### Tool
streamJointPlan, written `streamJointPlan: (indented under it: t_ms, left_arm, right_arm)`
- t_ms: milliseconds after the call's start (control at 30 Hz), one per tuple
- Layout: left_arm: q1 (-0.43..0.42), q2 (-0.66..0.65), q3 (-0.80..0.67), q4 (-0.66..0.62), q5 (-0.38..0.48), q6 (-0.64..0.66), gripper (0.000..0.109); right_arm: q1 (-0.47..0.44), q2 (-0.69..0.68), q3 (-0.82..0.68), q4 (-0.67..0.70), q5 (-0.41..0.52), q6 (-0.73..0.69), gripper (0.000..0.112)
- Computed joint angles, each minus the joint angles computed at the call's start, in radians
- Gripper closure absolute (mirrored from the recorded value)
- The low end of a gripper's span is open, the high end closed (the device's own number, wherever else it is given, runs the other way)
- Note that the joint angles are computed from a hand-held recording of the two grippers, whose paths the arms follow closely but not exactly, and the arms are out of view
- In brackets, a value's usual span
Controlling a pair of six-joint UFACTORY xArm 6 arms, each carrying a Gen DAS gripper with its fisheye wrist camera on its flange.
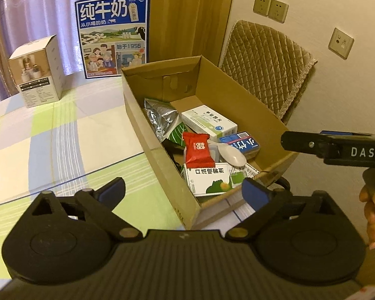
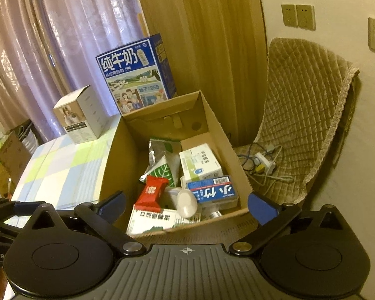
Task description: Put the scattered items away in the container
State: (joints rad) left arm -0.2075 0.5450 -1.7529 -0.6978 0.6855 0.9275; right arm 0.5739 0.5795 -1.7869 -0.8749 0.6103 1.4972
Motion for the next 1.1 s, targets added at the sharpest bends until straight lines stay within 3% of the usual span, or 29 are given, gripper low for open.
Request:
streamJointPlan:
  t_ms: [467,667,1100]
  left_arm:
    - [-0.006,-0.184,0.249,-0.054,-0.135,0.035,0.007]
    - [-0.005,-0.274,0.352,-0.053,-0.151,0.004,0.007]
    - [-0.024,-0.473,0.571,-0.054,-0.203,-0.038,0.007]
  right_arm:
    - [0.058,-0.086,0.064,0.025,0.055,-0.051,0.011]
    - [0.094,-0.126,0.094,0.018,0.087,-0.071,0.011]
    - [0.172,-0.261,0.243,-0.051,0.144,0.020,0.011]
